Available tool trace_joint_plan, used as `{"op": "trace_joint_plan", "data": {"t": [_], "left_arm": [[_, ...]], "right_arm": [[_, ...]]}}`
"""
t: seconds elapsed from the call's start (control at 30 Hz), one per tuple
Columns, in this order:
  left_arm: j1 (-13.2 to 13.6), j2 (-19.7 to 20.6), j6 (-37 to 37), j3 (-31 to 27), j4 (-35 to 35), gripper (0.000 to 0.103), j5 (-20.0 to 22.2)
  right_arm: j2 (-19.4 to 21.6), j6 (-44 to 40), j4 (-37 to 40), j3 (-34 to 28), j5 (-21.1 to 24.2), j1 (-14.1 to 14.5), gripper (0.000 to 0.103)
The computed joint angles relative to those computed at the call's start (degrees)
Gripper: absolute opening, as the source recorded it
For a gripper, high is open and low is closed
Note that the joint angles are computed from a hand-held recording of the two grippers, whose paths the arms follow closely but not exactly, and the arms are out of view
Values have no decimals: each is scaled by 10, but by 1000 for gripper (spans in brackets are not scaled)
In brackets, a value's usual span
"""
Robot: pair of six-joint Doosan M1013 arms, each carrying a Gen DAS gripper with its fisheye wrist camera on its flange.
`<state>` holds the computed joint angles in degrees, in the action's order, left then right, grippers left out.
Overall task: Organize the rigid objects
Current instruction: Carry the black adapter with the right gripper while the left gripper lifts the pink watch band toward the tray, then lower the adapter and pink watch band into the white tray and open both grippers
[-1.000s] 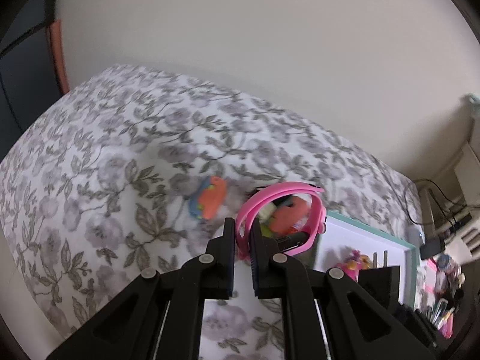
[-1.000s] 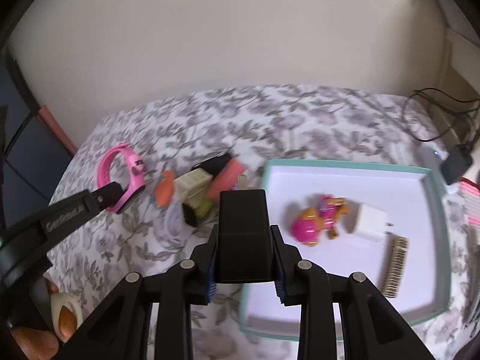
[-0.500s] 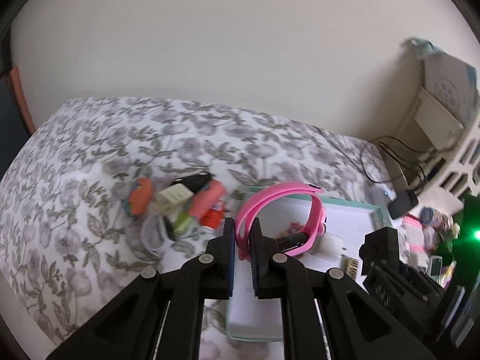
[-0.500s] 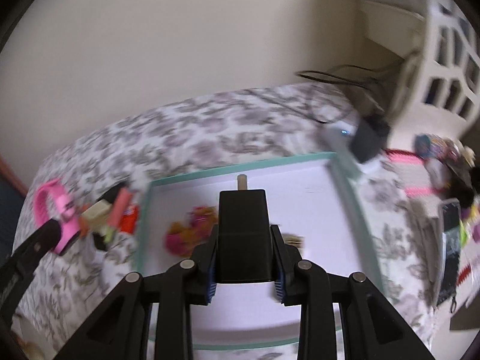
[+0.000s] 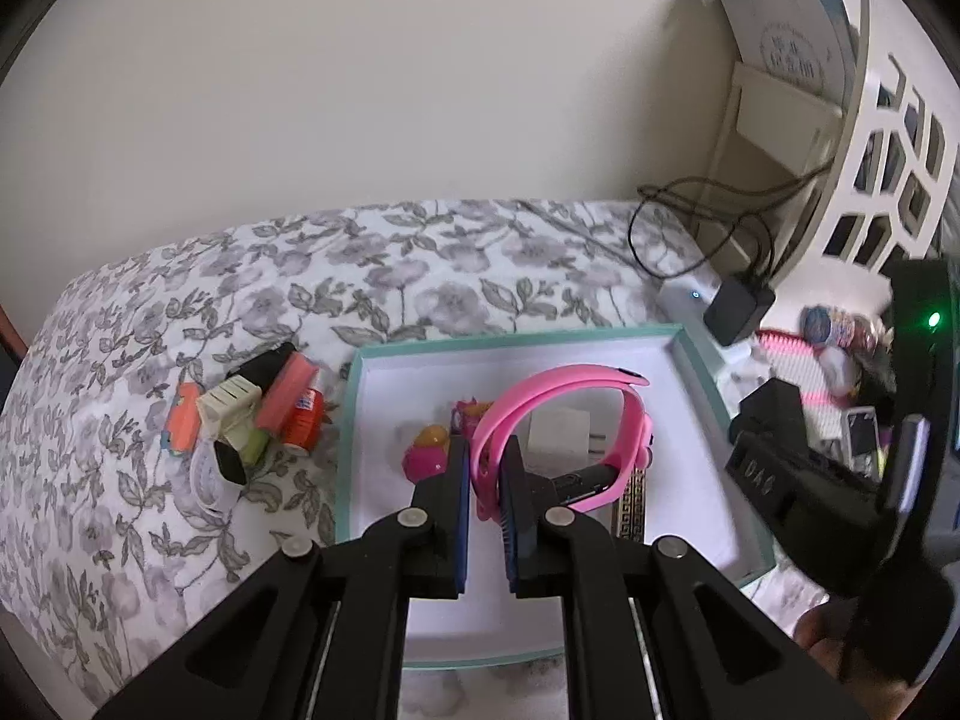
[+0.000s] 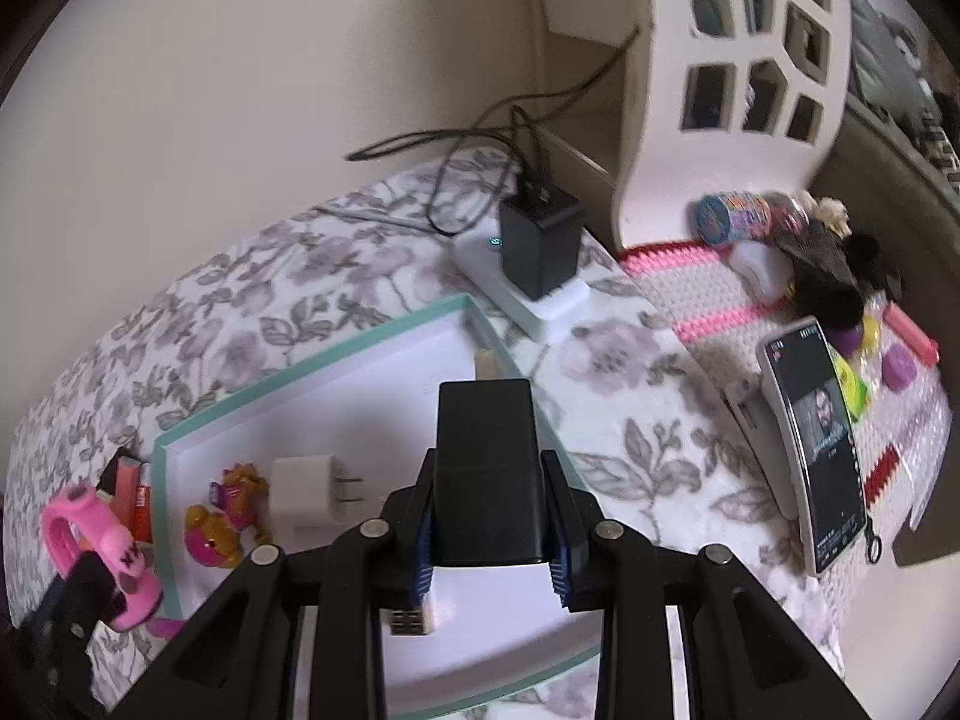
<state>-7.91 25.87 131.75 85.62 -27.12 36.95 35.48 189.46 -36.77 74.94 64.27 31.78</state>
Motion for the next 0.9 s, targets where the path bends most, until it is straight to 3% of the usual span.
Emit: {"op": "trace_joint_plan", "data": {"t": [0.17, 0.9], "left_arm": [[-6, 13, -24, -7, 33, 9, 23], [-35, 43, -100, -6, 193, 9, 43]], "right_arm": [[1, -1, 24, 7, -4, -6, 32], [17, -53, 116, 9, -23, -21, 32]]}}
